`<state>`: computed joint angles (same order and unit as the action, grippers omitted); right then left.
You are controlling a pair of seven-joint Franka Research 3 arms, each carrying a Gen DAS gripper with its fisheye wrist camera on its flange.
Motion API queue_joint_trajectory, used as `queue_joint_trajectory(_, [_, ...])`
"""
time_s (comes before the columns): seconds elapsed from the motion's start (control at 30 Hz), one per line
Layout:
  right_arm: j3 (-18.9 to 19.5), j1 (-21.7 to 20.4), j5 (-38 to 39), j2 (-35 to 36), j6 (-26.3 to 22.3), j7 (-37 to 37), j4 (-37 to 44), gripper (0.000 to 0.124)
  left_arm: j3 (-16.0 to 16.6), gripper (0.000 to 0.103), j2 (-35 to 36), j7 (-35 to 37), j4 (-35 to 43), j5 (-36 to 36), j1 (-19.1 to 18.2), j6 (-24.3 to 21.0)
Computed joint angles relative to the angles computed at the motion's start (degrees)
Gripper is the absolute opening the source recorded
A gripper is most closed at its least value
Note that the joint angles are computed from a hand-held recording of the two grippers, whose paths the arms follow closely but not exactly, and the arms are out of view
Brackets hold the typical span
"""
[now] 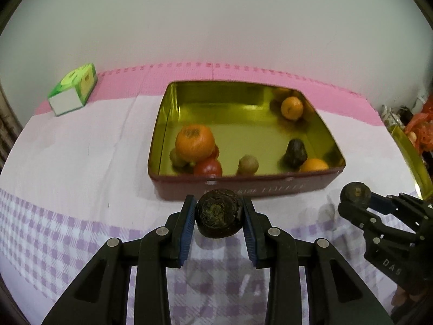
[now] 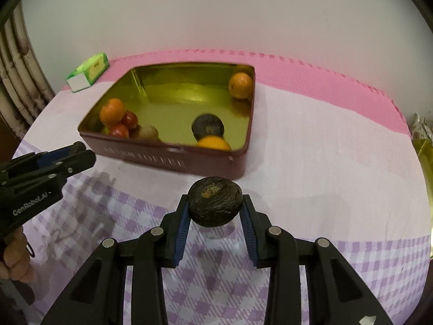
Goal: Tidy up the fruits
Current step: 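Carry both passion fruits over the tin with the left and right tools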
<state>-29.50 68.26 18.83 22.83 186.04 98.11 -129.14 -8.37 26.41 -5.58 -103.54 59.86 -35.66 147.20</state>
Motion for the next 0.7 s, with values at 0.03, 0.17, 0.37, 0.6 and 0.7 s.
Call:
queue_joint_trajectory(0.03, [-0.47,0.34,-0.19,-0.05,0.07,-0.22,0.15,0.033,0.11,0.034,-0.05,0.13,0.30,0.14,-0.03,-0.24])
queue_joint_trajectory(0.17, [-1.46,0.64,-0.79,0.34,-0.40,-0.66,1.70,0.033,0.34,0.034,0.01,0.93,1.24,0.10,0.39,-0.93])
queue_joint_trajectory(0.37, [-1.27,-0.81,-2.63,1.34,-1.21,0.19,4.32,0.033,0.71,0.034,0.30,1.71,2.25,0.01,1.24,-0.50])
queue_joint_trajectory(0.6, [0.48,-4.21,-5.57,2.79,-2.56,1.79,7.95,0.033,0.97,0.034,1.33,2.51,2.82,-1.36,2.10,0.55])
queue_joint_trajectory(0.7, [2.39,-6.42,-6.86,3.32,-2.63,2.75,9.22,0.033,1.17,0.034,2.14,3.54,3.52,-2.41,2.28,0.77])
